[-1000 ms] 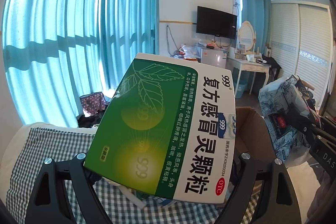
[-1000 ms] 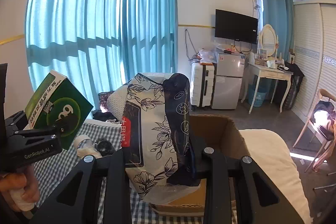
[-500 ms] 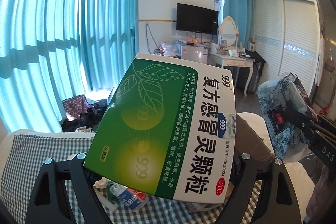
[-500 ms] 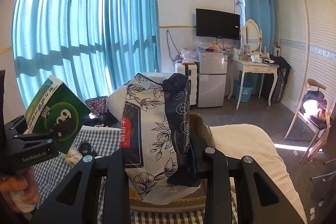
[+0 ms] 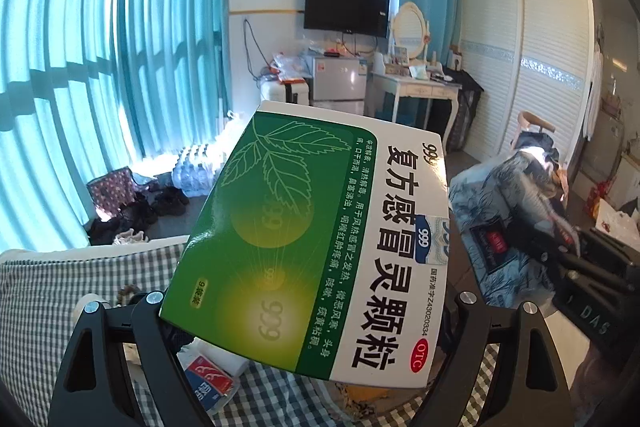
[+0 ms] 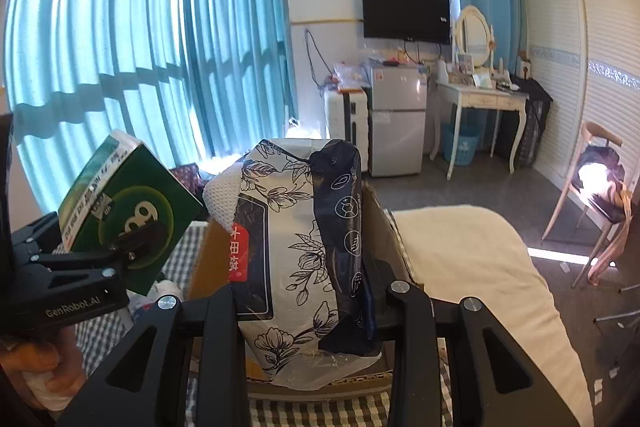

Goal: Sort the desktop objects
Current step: 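Carry the green box and floral tissue pack with both grippers over the cardboard box, then lower both items into the cardboard box and open both grippers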

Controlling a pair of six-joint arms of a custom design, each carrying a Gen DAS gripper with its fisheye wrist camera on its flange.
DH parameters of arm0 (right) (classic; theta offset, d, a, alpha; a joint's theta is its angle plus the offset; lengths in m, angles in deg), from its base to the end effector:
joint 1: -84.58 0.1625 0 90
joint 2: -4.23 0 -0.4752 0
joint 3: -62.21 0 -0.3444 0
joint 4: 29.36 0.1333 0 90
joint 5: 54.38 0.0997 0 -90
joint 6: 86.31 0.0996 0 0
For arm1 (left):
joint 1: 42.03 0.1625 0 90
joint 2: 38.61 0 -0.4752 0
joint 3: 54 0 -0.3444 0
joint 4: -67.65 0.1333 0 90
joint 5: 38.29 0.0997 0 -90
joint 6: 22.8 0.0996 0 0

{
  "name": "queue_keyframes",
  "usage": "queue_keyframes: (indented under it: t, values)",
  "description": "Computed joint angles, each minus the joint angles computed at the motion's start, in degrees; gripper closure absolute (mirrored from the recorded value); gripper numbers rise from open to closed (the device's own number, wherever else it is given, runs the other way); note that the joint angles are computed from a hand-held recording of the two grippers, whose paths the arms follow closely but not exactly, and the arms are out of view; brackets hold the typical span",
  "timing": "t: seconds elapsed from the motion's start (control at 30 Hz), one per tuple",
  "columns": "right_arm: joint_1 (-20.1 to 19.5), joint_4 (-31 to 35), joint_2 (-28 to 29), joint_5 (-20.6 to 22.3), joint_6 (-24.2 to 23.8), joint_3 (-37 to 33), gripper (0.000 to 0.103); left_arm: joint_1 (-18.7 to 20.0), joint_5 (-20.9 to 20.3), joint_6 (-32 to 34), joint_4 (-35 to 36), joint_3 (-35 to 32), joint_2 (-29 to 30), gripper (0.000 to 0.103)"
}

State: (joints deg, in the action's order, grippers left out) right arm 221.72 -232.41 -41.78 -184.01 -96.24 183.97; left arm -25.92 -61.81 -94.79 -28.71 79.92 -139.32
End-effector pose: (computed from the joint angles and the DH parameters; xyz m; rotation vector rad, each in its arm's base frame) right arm 0.4437 -0.3166 0.1700 0.9199 -2.3233 1.0786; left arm -0.1979 -0.2910 0.3603 0.3659 2.1096 -1.1772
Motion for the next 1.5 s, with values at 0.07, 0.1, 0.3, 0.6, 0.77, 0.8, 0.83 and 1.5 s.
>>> queue_keyframes:
  t: [0.07,0.1,0.3,0.6,0.77,0.8,0.83,1.5]
  values:
    - [-0.9,1.6,0.7,-1.4,0.7,-0.4,0.073,2.5,-0.6,6.4,-8.3,1.0,1.4,0.014]
    - [-1.2,2.0,1.0,-1.6,0.7,-0.5,0.073,3.8,-1.0,9.8,-12.6,1.4,2.3,0.014]
    - [-3.2,3.0,1.7,-0.8,1.1,-0.7,0.073,9.5,-3.4,23.8,-30.5,2.7,8.1,0.014]
    - [-6.6,7.9,2.9,-0.7,2.6,-1.0,0.071,15.7,-9.3,32.0,-38.8,2.2,13.1,0.014]
    - [-7.6,9.6,3.7,-2.4,2.6,-1.2,0.069,16.6,-9.9,32.9,-40.1,1.9,14.5,0.014]
    - [-7.7,9.6,3.7,-2.4,2.6,-1.2,0.068,16.8,-9.7,33.0,-40.4,1.7,14.8,0.014]
    - [-7.7,9.4,3.7,-2.4,2.6,-1.2,0.066,16.7,-9.6,32.9,-40.3,1.6,14.9,0.013]
    - [-4.9,3.4,2.1,-1.1,0.1,-0.3,0.036,9.6,-5.1,19.5,-21.5,-2.0,8.9,0.011]
